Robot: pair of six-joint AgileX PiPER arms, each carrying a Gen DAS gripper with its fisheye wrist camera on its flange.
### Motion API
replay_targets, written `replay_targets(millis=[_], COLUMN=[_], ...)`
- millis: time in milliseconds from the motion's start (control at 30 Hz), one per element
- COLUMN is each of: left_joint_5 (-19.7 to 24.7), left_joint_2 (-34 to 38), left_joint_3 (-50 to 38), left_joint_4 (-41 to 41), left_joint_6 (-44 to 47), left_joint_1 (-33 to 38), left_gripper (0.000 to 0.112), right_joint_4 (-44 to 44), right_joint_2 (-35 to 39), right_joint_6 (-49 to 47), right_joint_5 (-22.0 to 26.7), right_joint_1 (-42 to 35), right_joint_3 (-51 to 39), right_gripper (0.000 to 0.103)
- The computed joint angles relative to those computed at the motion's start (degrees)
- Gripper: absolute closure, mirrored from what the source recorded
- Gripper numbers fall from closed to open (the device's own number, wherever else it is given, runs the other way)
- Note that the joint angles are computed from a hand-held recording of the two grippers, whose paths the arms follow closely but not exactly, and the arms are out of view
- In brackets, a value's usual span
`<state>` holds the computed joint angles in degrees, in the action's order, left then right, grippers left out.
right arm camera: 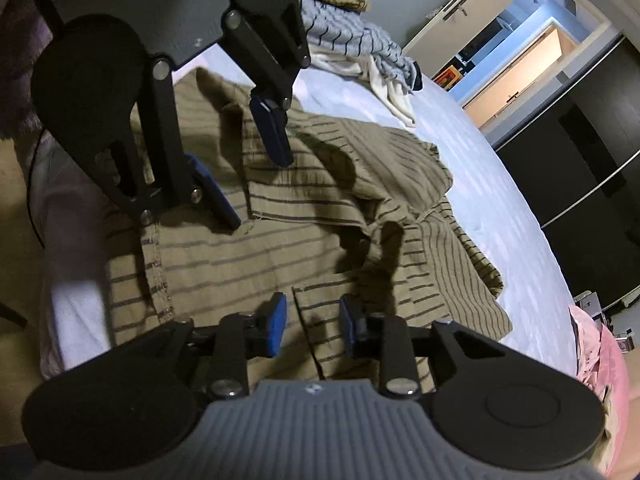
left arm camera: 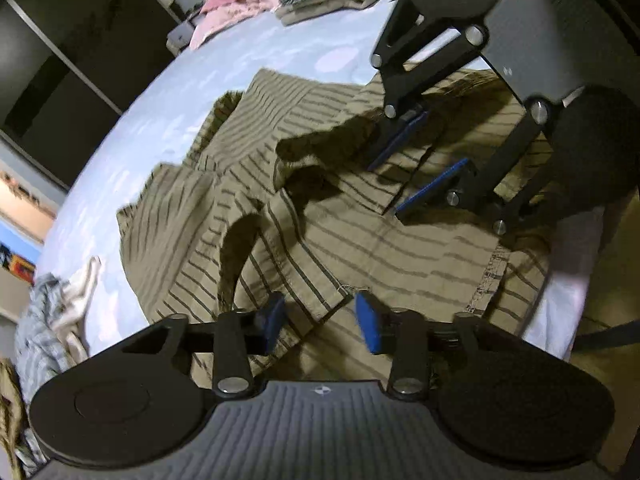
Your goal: Fold clothes
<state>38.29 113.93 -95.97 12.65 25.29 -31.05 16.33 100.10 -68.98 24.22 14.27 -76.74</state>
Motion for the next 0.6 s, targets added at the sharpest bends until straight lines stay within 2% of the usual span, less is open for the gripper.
replay_targets(millis=[67,100,133,167,267,433,600], left_joint_5=[0.98,1.33,1.75,1.76,1.83,5.03,7.79], left_joint_2=[0.91,1.24,1.37,1.24,0.03,-1.54,-1.89], left_joint_3=[-1.27,-1.87,-2.43,-2.65,-3.04,-5.02,-5.70], left_joint_4=[-0.80,-1.15,-1.81,-2.87,-8.61,-21.80,-28.70], left_joint_6=[-0.58,-0.75,-0.65,-0.24,2.41,7.17,10.63], left_joint_1=[0.33,0.45,0.56,0.74,1.77,4.21,5.58], left_gripper=[0.086,0.090,0.099,0.105,0.112,0.112,0.112], right_joint_4=[-3.24,-4.15,-4.98,-5.29,-5.75,-0.16,6.83], right_joint_2=[0.67,0.85,1.02,0.90,0.31,-2.48,-5.55], right_joint_6=[2.77,3.40,3.98,4.60,6.43,3.68,-4.70], right_joint_5=[-1.47,-2.24,-2.97,-2.96,-2.28,2.77,6.58], right_joint_1=[0.62,0.77,0.89,0.87,0.69,-0.62,-1.24], right_joint_3=[0.11,0.30,0.48,0.35,-0.31,-1.84,-0.33], right_gripper=[0.073,0.078,0.083,0.097,0.101,0.102,0.102])
